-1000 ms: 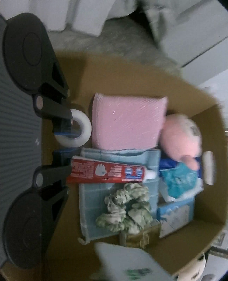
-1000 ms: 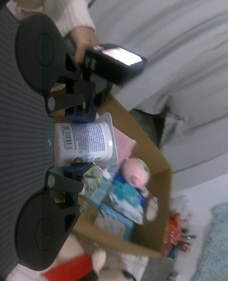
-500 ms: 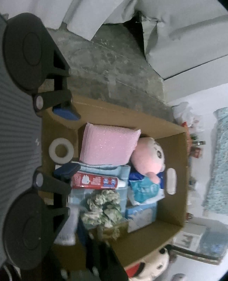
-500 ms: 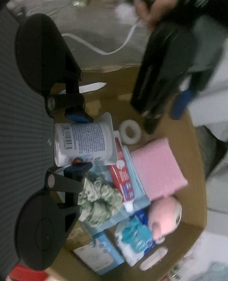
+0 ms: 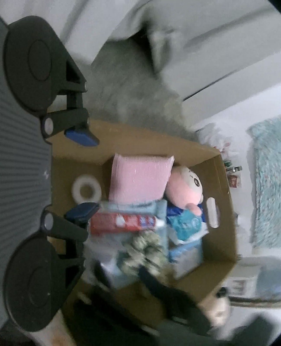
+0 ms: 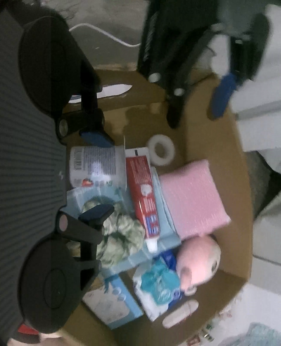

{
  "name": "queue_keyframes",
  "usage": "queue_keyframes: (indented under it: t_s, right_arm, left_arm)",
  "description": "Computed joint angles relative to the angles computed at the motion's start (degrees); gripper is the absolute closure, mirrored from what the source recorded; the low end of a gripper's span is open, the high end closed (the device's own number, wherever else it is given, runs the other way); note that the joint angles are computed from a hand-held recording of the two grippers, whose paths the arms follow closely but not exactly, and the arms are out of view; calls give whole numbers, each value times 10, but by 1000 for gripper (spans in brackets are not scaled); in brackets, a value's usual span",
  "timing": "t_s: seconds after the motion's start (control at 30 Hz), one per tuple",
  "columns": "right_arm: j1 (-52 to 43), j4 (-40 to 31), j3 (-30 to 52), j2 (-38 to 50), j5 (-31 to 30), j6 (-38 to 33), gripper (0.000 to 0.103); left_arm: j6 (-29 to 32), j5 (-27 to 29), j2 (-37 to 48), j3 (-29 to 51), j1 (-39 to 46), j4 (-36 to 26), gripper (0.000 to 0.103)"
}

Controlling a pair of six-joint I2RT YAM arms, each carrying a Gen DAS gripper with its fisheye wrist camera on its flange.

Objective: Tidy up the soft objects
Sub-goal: 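Release the tape roll with the left tool while the right tool lowers the yogurt cup into the box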

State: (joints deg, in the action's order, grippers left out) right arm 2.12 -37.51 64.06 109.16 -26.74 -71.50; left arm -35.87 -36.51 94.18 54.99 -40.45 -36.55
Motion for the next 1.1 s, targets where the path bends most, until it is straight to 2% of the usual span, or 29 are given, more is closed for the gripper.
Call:
queue_keyframes:
  t_s: [0.1, 0.17, 0.27, 0.37, 0.43, 0.47, 0.53, 0.6, 0.73, 0.83, 0.9, 1.0, 1.1]
  right_arm:
    - [-35, -30, 15, -6, -31, -6, 45]
    - [-51, -40, 16, -9, -33, -9, 45]
    - [-74, -61, 13, -9, -37, -17, 45]
    - [-86, -47, -14, -23, -36, -29, 46]
    - [-77, -19, -32, -28, -20, -25, 51]
    - [-73, -13, -36, -30, -13, -23, 59]
    - [-59, 2, -40, -28, 4, -14, 66]
    - [-45, 23, -44, -25, 14, -5, 66]
    - [-17, 15, -36, -12, 29, -13, 66]
    - [5, 48, -57, -24, 49, -15, 66]
    - [16, 30, -39, -11, 57, -13, 66]
    - [37, 38, -36, -9, 73, 1, 63]
    - [53, 63, -49, -17, 80, -3, 53]
  left_arm:
    - [8, -11, 20, 0, -12, -2, 44]
    - [6, -8, 25, -7, -18, 9, 49]
    - [-6, -23, 19, -15, -27, 11, 48]
    - [-6, -26, 22, -12, -29, 8, 48]
    - [-7, -26, 22, -12, -30, 9, 48]
    - [-9, -27, 23, -11, -31, 7, 47]
    - [-9, -25, 22, -11, -30, 8, 47]
    - [-9, -24, 22, -14, -29, 16, 47]
    - [-3, -22, 16, -26, -26, 34, 47]
    - [2, -18, 10, -35, -23, 47, 47]
    - [7, -18, 8, -40, -22, 54, 47]
    - [12, -18, 5, -47, -22, 65, 47]
    - [15, -11, 1, -53, -18, 75, 46]
